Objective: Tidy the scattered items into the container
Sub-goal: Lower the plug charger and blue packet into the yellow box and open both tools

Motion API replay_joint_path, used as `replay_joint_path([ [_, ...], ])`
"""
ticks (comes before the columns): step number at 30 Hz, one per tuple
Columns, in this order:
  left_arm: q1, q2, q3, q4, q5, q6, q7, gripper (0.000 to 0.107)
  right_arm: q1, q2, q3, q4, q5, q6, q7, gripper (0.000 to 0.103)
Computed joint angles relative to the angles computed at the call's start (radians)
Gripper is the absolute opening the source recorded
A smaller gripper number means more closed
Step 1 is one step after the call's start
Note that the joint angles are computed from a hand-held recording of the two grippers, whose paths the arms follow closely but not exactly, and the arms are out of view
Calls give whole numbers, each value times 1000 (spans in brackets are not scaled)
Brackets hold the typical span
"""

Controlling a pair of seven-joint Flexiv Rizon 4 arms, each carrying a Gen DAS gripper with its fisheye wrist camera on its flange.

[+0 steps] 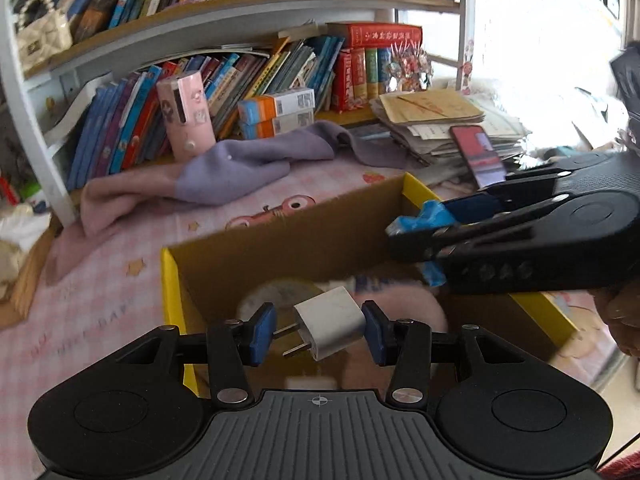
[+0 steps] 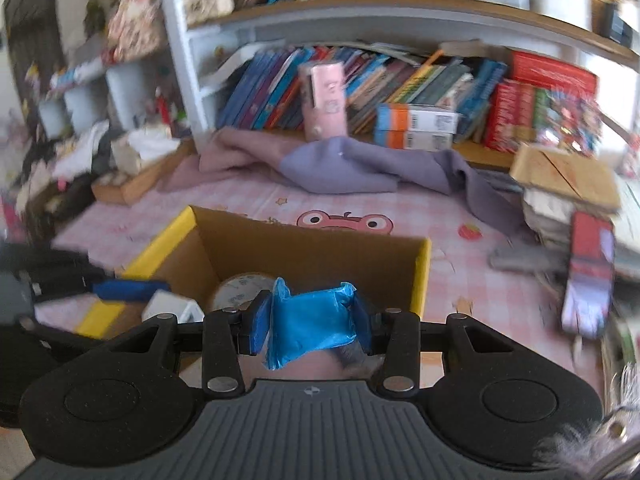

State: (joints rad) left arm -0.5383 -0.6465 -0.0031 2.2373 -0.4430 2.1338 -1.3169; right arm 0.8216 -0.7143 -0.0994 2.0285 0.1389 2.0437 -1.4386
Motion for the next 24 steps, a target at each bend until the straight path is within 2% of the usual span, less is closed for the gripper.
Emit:
replay_joint_path([
  [3,-46,-32,44,-59,-69,-79,36,45,-70,-28,36,-63,-91,-93,10,40],
  [6,-71,-57,64,-86,-95,-121,40,45,-91,-51,34,-102,-165,-162,13,41],
  [10,-140,-79,128,-115,-152,-182,43,45,-113,-76,33,-137,-237,-208,27,42],
  [13,-118,-72,121,-116,-128,-205,17,46,-142,-84,51,-152,-282,-215,28,41],
  [21,-160,-75,184,-130,-91,-260,-22,46,-224,-95,135,-179,-380,-256,27,41],
  [24,-141,-71,180,-133,-57,-282,-36,52,-255,-97,167,-184,-398,-268,38,44],
])
